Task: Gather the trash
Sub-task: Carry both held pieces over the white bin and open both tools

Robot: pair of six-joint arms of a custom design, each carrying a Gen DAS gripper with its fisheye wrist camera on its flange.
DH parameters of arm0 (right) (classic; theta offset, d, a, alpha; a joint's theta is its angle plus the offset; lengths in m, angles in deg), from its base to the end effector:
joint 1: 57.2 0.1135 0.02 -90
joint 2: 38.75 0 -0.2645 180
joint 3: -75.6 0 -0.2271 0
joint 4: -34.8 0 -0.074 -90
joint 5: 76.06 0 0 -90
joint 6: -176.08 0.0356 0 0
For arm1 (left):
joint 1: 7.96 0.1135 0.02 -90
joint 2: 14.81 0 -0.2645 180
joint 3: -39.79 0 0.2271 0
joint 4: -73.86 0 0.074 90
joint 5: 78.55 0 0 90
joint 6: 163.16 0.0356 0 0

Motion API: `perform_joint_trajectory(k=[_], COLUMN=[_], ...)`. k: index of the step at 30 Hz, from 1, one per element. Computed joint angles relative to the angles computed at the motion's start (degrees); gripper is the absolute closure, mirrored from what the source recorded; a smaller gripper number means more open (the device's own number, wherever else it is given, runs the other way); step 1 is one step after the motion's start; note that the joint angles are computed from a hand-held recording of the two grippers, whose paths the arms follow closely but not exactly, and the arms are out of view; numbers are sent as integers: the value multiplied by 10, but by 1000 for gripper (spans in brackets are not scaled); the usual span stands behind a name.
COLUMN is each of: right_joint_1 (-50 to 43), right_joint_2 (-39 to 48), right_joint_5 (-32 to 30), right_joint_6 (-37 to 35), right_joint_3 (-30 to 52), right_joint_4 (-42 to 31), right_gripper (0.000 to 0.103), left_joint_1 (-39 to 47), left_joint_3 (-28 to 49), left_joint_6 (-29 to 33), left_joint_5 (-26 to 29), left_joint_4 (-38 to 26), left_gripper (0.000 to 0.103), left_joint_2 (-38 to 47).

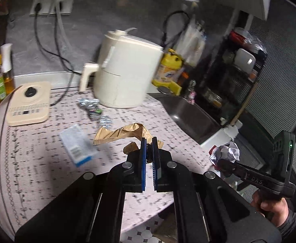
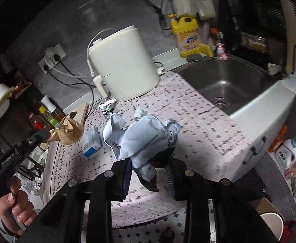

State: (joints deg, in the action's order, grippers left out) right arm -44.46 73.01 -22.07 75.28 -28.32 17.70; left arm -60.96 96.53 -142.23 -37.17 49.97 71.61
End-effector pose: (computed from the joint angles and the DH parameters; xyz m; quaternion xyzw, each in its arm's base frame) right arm 0.3511 0.1008 0.1448 -0.2804 0.8622 0.2980 0.2985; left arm 0.1770 -0.1905 0.1866 -0.2484 0.8392 -0.0599 0.4801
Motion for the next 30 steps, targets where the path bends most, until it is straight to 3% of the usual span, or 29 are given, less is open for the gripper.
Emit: perform_joint_trajectory(k=[5, 12, 18, 30], right_joint_1=[-89, -217, -318, -460], right_joint_2=[-5, 28, 78, 227], right_joint_5=[-14, -23, -23, 27], right_joint_6=[-43, -91, -129, -206], right_joint_3=[-4, 20, 57, 156], right_joint_4=[-30, -65, -93, -144], right_gripper=[73, 73, 73, 68], left_joint_1=[7, 9, 3, -20], left_joint_3=[78, 218, 377, 718], left_joint_6=[78, 154, 194, 215], left_joint_5=[52, 132, 194, 292], left_joint_4=[92, 140, 114, -10], left_gripper=[97, 97, 97, 97], left_joint_2=[105, 244, 368, 601])
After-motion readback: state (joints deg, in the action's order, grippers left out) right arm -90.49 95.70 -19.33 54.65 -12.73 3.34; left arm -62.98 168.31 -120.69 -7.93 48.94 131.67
